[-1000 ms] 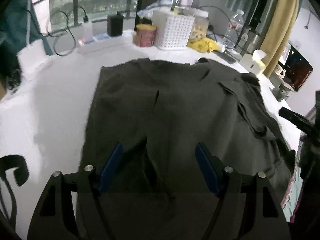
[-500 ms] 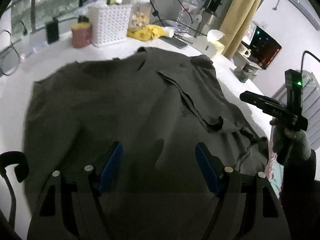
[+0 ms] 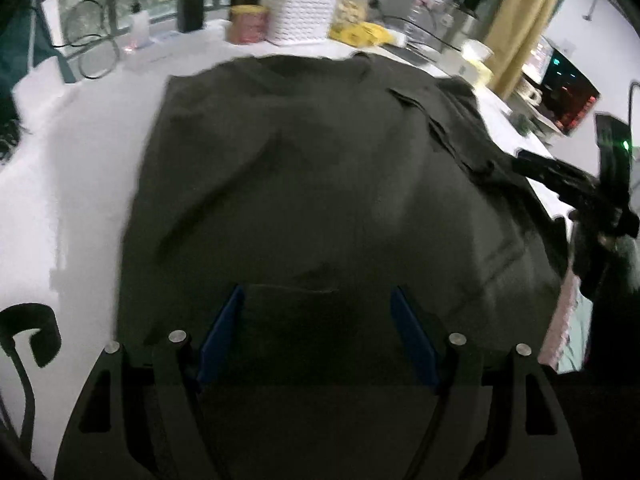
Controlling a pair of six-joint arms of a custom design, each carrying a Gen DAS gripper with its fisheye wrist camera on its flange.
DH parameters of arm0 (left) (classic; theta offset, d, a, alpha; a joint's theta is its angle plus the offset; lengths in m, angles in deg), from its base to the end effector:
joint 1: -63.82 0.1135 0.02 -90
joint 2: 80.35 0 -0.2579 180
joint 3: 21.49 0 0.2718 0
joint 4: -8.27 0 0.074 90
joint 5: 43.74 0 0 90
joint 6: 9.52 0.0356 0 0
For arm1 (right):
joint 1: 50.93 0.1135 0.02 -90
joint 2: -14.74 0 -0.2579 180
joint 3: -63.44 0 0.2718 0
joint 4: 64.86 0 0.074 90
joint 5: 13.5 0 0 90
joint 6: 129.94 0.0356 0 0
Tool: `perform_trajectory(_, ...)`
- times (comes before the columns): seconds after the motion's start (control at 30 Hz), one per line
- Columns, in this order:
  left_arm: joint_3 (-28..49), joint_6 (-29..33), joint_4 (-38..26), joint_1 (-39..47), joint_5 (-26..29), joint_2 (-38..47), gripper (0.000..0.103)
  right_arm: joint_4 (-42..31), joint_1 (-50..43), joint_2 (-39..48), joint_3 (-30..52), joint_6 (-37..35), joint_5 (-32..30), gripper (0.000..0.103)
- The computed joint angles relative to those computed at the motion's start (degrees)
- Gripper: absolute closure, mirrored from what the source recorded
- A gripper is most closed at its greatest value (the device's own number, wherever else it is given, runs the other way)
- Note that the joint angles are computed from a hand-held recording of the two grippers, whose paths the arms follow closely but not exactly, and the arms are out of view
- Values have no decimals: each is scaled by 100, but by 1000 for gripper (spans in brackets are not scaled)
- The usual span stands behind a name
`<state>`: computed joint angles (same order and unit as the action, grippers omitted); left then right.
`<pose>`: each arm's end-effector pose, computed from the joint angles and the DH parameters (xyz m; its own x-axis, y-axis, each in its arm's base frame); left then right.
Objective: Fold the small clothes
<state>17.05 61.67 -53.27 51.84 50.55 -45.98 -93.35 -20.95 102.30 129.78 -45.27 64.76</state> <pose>0.1337 -0.0311 0.1866 -0.8593 -0.1464 -0.4901 -0.0323 0.9718 -0.2335 0.2846 0.1726 0.1898 -0.6018 -0.4522 -0.6583 -0.6620 0.7435 0.0945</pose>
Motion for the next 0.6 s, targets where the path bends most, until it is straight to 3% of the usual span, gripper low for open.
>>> perform_trajectory(0.23,-72,-274,-23,-400,-186,-308,28,-487,460,569,420,87,-369,49)
perform_trajectory(0.37,-43,-378,12,-592,-427,-430,28,-635,693,491,350,40,-152,49)
perform_trajectory(0.6,100,-685,-98,-1191,-1513,-575,28,-629,732,-161,-56,101,95,49)
